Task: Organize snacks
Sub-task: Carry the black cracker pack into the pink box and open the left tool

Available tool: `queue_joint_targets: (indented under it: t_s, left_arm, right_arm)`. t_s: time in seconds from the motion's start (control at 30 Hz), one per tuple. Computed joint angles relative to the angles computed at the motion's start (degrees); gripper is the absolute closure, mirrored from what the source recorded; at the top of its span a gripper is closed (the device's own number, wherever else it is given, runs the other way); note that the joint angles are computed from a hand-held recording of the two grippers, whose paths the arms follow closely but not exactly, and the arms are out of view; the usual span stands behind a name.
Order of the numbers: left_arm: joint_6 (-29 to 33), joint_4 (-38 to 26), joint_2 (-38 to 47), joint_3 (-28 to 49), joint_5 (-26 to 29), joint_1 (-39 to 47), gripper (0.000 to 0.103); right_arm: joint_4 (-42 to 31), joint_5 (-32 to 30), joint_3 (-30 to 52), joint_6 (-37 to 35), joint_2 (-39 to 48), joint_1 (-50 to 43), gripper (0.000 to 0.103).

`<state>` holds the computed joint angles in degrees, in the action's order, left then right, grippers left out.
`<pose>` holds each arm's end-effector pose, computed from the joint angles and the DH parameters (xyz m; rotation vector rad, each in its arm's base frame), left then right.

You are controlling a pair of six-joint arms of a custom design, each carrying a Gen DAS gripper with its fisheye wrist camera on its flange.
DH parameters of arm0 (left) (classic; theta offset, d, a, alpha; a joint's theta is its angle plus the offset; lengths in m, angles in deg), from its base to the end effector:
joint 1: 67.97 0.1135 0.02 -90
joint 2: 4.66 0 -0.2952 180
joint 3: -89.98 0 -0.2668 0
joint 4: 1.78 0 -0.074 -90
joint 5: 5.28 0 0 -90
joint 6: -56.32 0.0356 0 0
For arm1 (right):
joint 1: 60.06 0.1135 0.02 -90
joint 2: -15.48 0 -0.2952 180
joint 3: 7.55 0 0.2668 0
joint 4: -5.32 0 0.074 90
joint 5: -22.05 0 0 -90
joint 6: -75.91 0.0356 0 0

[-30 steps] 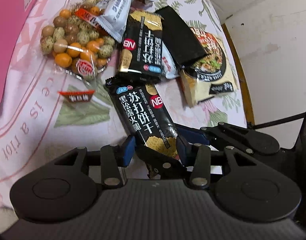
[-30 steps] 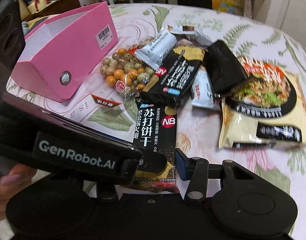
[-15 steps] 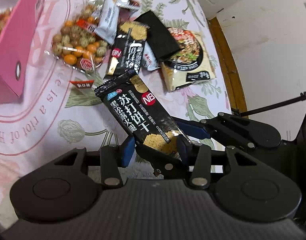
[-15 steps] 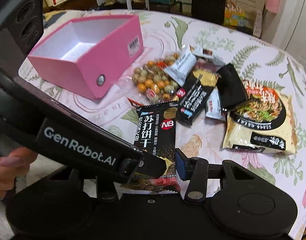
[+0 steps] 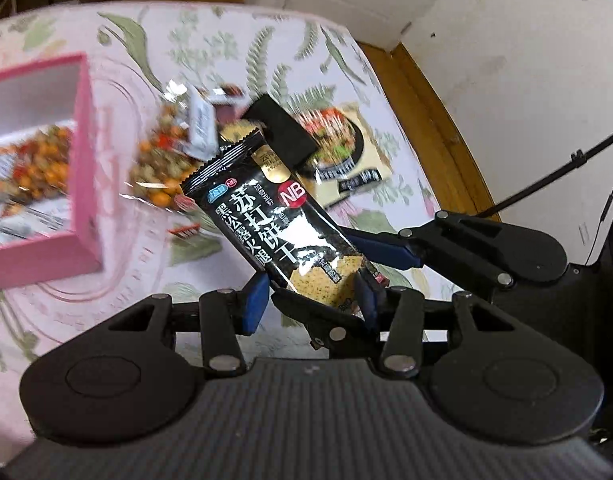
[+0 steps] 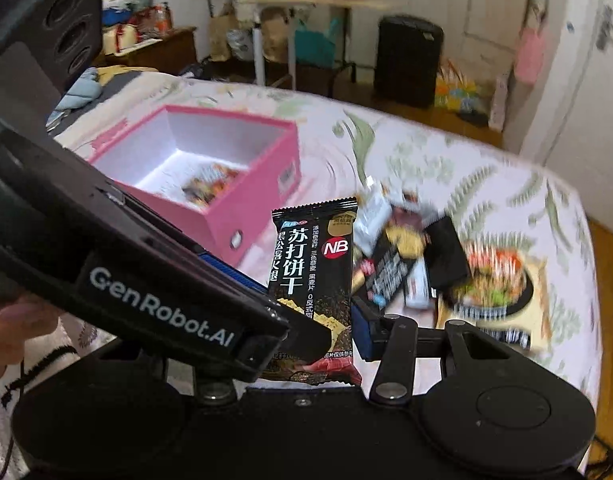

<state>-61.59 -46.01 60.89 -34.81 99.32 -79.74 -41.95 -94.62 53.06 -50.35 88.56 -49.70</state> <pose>0.2166 -0.0543 0.2460 -0.2579 2.5714 -0.5911 0.2410 0.0603 0.2469 -1.1349 2.2295 0.4255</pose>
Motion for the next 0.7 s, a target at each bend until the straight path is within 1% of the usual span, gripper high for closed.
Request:
queue_joint_targets:
  t_s: [0.07,0.13,0.23,0.3,0.37,0.4,0.47,0.53,0.6,0.63,0.7]
  left_arm:
    - [1.03,-2.33,-2.26,0.81,-1.09,2.03,0.058]
    - [2.93,-4.22,-4.59,1.18,-1.56,5.38,0.058]
    - [8.0,-5.16,-7.19,0.59,-1.41,12.44,0.058]
    - [10.4,-5.71,-6.85,0.55,-0.24,17.78,0.058]
    - [12.28,-5.51,-5.94,0.3,0.46,23.14,0.058]
    - [13.92,-5.31,-5.52,0.12,0.67,25.63,0.058]
    - [16.81,-4.81,-3.33,-0.02,3.04,31.75,0.058]
    - [18.39,-3.73,-0.3,-0.09,4.64,36.48,0.058]
    - [19.87,-2.05,2.14,-0.53,4.88,39.58,0.058]
    - [19.93,-0.83,3.65,-0.74,4.69,40.35,0.058]
    - [22.03,1.84,6.78,-1.32,4.93,41.88,0.058]
  right_arm:
    - [0.26,0.4,1.17,1.23,-0.58,2.77,0.051]
    - [2.0,1.16,2.0,2.65,-0.43,6.14,0.051]
    - [7.59,2.51,1.87,4.76,0.18,12.14,0.051]
    - [11.67,3.67,2.17,6.01,2.55,16.25,0.051]
    - [14.81,3.03,3.5,7.56,6.52,19.1,0.051]
    - [16.77,1.83,3.86,7.83,8.33,19.98,0.051]
    - [21.57,-1.84,4.29,9.69,12.23,20.94,0.051]
    - [23.4,-3.64,5.8,12.5,16.11,22.34,0.051]
    - [24.96,-3.59,7.82,15.36,20.22,24.39,0.051]
    - [25.5,-3.21,8.72,15.87,21.94,25.33,0.051]
    - [27.64,-2.17,9.76,16.09,24.82,26.71,0.05]
